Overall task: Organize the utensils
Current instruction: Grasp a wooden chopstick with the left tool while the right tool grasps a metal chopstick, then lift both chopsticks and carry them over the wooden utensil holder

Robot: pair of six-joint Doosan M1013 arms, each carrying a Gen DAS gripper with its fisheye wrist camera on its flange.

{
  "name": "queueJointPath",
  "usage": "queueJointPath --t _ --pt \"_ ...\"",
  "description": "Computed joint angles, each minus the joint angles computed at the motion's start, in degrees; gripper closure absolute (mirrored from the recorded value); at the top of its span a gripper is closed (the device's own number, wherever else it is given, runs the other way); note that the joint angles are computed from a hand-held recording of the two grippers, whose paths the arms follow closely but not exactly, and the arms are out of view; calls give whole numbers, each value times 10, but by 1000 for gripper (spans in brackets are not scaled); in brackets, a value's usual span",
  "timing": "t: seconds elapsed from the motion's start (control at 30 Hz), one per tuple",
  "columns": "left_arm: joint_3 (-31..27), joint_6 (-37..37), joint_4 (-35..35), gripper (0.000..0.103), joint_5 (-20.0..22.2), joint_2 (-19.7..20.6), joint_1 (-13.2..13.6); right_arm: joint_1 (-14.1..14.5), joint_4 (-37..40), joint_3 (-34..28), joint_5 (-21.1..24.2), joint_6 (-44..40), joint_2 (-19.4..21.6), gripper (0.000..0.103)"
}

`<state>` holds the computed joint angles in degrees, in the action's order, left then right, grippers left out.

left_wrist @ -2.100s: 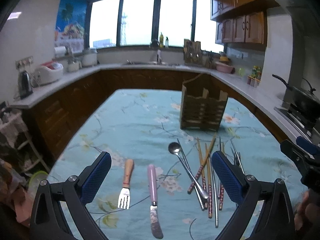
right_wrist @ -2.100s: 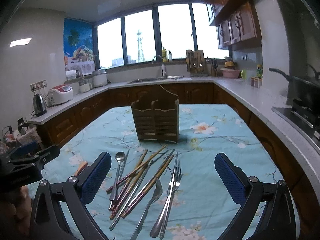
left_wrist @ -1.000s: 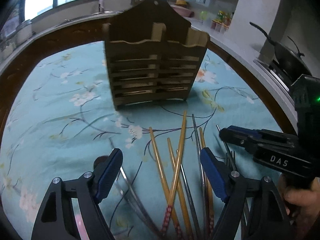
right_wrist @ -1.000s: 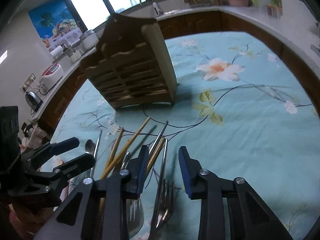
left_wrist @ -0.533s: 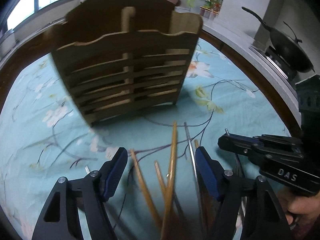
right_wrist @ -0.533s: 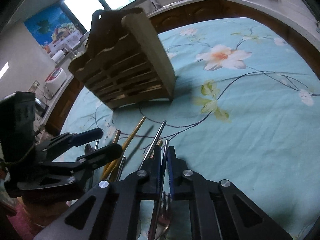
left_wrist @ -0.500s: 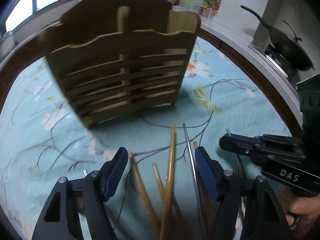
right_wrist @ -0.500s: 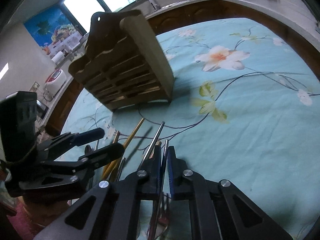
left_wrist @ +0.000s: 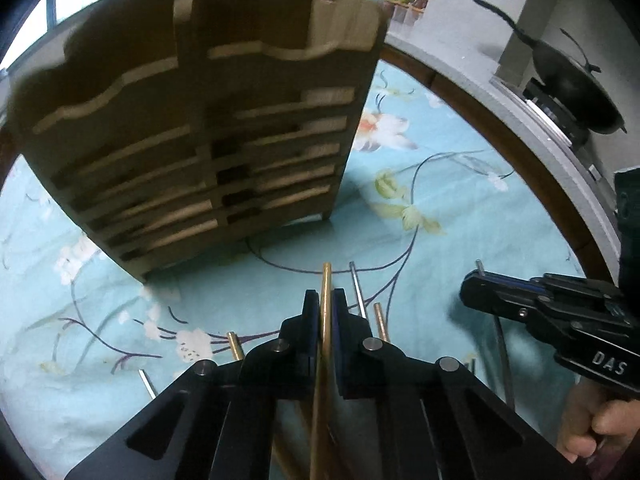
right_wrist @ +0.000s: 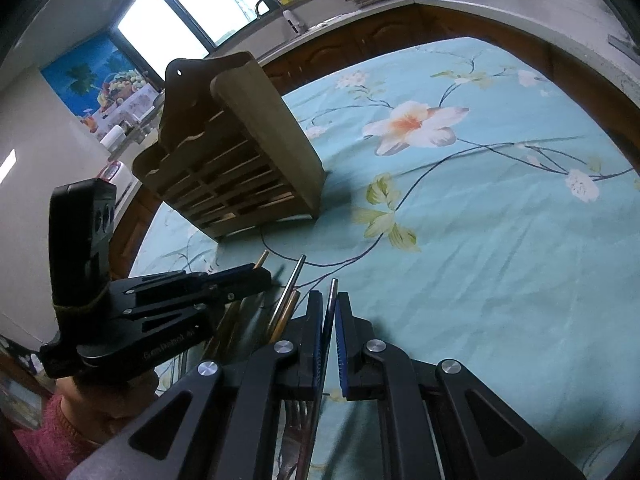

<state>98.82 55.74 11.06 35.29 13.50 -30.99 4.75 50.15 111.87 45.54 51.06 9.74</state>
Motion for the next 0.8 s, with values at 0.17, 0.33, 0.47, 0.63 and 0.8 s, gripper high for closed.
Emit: queueJointPath --t 0.17,0.33,0.47,0.63,0.8 --pt "9 -32 34 99 -17 -16 -6 1 7 0 2 -7 -6 97" --pt "24 -77 67 99 -31 -36 -12 1 18 0 2 -17 -16 98" --pt "46 -135 112 99 -36 -61 -22 0 24 1 2 -25 -27 98" --pt "74 -216 168 99 -43 -94 -34 -1 33 3 0 -36 -41 99" --pt "104 -317 246 99 -46 -128 -52 2 44 2 -2 -50 -56 99"
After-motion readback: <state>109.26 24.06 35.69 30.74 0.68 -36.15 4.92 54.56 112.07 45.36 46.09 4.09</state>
